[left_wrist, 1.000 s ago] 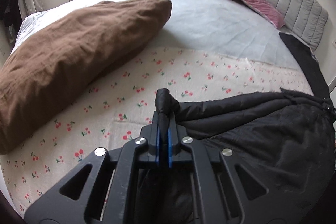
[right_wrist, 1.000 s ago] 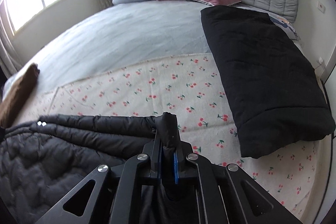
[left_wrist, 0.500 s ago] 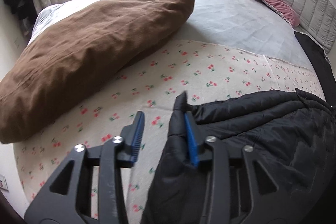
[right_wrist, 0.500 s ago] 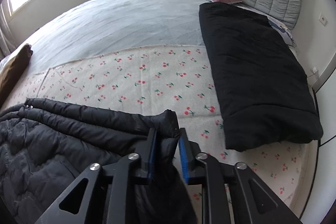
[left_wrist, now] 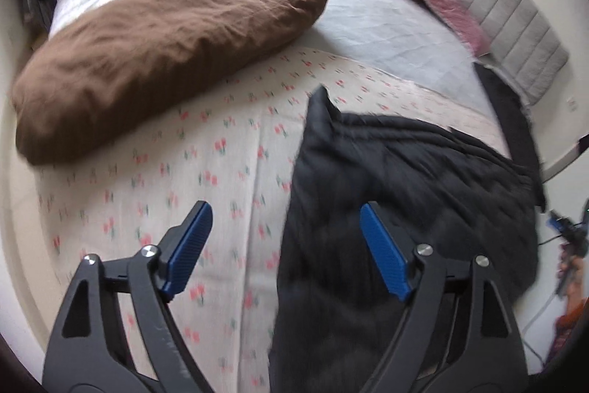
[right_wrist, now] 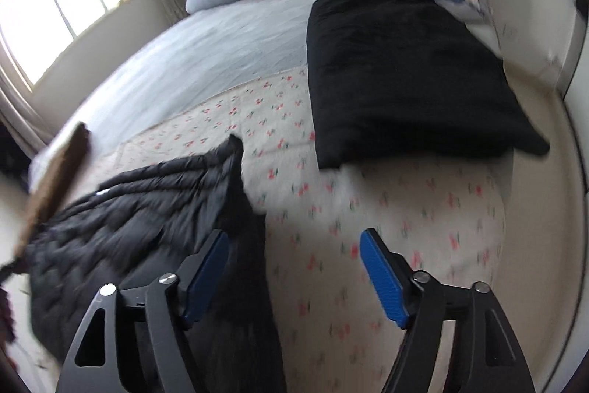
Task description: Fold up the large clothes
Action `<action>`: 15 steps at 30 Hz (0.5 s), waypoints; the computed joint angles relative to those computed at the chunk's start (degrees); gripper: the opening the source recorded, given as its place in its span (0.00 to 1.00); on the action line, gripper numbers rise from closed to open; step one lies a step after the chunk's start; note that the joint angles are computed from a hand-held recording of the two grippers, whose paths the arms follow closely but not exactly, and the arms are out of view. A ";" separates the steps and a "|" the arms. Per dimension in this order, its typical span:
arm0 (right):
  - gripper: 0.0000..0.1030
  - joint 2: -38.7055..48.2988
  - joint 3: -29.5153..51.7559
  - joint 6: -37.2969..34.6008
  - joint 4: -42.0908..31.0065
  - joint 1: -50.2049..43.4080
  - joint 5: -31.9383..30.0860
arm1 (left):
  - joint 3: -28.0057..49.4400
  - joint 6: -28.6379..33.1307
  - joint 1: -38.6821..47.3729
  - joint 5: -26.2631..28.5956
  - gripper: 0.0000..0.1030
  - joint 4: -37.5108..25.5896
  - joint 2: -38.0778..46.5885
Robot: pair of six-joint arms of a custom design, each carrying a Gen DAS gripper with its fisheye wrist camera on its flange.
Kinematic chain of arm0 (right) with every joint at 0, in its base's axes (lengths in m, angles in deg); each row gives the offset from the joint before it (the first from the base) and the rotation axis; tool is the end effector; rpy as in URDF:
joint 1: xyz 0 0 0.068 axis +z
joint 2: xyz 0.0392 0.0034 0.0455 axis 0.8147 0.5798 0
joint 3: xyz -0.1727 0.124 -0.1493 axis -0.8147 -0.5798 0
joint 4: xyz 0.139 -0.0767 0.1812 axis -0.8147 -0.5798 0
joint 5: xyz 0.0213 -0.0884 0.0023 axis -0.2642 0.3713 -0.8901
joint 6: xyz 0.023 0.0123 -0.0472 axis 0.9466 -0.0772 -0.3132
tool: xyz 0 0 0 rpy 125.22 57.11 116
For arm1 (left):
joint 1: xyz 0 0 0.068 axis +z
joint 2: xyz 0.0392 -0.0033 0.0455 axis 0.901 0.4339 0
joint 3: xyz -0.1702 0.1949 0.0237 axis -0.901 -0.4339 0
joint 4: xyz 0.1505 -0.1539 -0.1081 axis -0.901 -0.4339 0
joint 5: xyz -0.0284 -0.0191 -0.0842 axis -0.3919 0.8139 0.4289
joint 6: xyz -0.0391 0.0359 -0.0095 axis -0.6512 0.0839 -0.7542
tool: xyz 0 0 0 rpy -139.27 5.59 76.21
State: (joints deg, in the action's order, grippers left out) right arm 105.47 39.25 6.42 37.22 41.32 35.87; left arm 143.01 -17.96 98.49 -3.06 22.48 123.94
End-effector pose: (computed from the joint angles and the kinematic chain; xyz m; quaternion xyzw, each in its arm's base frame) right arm 0.2099 -0.0426 0.1988 0.1967 0.9323 0.0909 0.2897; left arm 0.3708 0.2303 0.1711 0.0130 0.9562 -0.1444 0.2542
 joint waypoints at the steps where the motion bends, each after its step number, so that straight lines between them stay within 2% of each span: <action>1: 0.77 -2.36 -1.70 -0.56 -1.71 -2.07 -3.17 | -0.99 1.44 1.72 1.90 0.81 -1.75 -0.52; 5: 0.78 -9.28 -10.10 -4.49 -5.62 -9.28 -17.99 | -2.56 7.09 6.79 7.66 0.81 -9.58 -0.19; 8: 0.78 -10.92 -15.18 -4.89 -5.12 -9.70 -21.94 | -4.06 12.17 8.77 9.48 0.81 -13.70 1.23; 10: 0.78 -9.96 -18.46 -4.35 -2.48 -9.75 -24.41 | -4.91 13.98 9.21 9.35 0.81 -14.45 3.03; 14: 0.77 -3.19 -23.66 1.48 9.02 -9.14 -30.60 | -1.66 14.25 9.25 9.91 0.80 -19.33 10.12; 15: 0.77 -1.90 -24.43 3.33 11.97 -8.46 -32.32 | -0.57 13.20 9.11 10.46 0.72 -20.72 12.16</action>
State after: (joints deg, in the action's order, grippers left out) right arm 103.57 14.82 9.75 49.19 32.86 3.55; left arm 142.44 -4.76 107.59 7.41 1.77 136.09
